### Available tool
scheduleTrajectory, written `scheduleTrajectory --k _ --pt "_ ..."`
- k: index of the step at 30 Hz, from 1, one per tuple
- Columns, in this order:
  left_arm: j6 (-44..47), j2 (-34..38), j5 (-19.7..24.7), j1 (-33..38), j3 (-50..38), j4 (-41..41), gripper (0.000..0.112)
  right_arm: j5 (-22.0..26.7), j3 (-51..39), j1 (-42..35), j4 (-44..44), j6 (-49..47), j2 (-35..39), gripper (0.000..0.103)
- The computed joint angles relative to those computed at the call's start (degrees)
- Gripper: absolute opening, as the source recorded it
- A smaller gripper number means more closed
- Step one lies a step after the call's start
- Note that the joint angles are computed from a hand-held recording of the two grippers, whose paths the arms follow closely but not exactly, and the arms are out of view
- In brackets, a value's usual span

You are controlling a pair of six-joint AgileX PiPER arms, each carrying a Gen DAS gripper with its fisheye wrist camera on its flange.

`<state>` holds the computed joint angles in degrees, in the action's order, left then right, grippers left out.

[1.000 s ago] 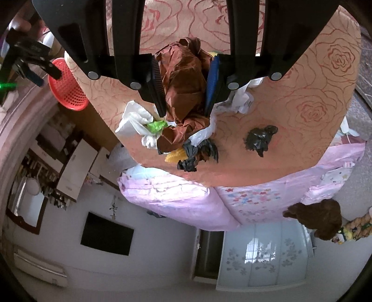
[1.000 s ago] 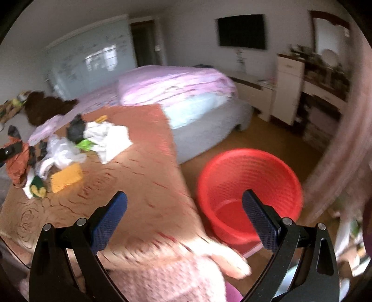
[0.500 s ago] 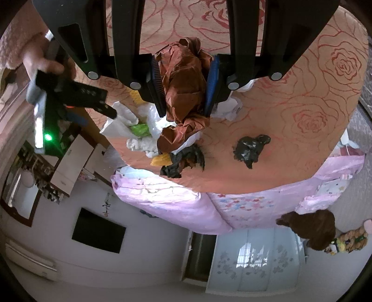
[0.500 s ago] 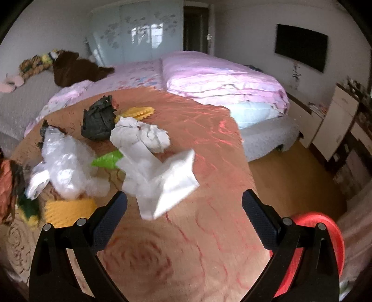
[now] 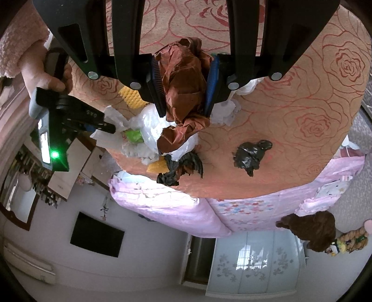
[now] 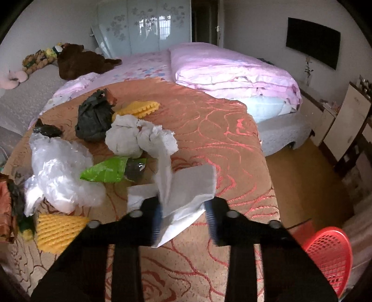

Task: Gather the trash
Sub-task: 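Lift the brown cloth with the left tool while the right tool grasps white tissue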

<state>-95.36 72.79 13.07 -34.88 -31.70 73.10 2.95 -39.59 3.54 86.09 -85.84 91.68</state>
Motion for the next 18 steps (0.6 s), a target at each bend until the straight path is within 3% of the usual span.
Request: scheduleTrajectory --k 5,14,18 --pt "-2.92 0.01 2.11 -2.75 -0.11 1.83 0.031 3.81 4.46 -2.95 6.73 -6.38 -5.06 0.016" --pt "-4.97 -1.46 6.50 -9.89 -1.23 3.51 0.031 11.87 11.47 -9.30 -0.93 1.52 -16.19 0.016" --pt "-5.58 -2.93 5.16 -10.60 -1.21 3.99 0.031 15.39 13.63 -12.50 -3.83 4.57 -20.03 0.016"
